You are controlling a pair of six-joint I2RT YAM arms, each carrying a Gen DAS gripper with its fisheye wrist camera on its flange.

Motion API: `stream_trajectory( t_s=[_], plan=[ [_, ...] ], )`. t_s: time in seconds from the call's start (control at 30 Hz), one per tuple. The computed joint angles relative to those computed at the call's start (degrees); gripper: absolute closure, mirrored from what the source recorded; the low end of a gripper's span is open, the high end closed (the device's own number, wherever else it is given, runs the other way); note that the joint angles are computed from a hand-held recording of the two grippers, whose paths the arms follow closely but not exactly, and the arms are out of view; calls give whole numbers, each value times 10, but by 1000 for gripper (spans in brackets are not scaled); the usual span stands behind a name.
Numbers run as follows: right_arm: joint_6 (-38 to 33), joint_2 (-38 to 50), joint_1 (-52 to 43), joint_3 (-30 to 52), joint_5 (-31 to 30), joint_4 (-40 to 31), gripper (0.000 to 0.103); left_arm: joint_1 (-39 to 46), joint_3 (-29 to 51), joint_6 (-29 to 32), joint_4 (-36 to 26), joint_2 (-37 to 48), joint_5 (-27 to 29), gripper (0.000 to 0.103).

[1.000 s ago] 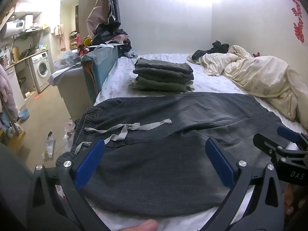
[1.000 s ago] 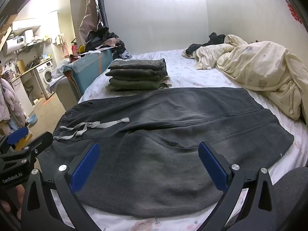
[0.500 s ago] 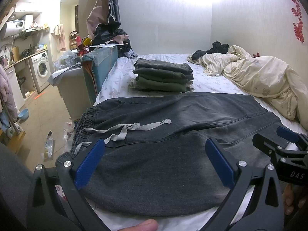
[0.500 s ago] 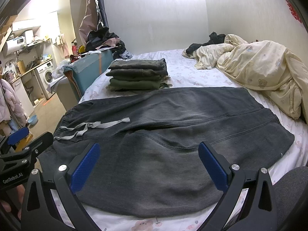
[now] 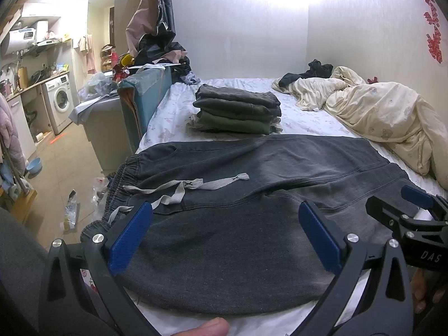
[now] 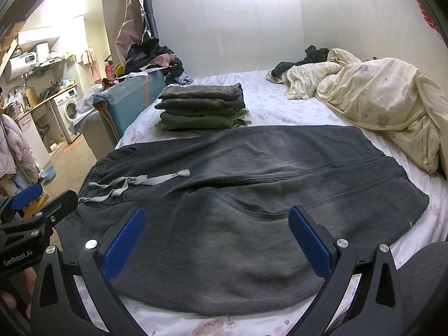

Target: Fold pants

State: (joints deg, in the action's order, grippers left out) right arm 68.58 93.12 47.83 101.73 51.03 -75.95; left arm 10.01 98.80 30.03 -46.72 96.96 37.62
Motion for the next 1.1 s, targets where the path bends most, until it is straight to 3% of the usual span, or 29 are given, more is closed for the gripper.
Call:
stream_trajectory(
  t_s=[1.1],
  plan=[
    [0, 1, -1, 0, -3, 3, 0, -1, 3, -3, -1, 1, 0, 0]
  ],
)
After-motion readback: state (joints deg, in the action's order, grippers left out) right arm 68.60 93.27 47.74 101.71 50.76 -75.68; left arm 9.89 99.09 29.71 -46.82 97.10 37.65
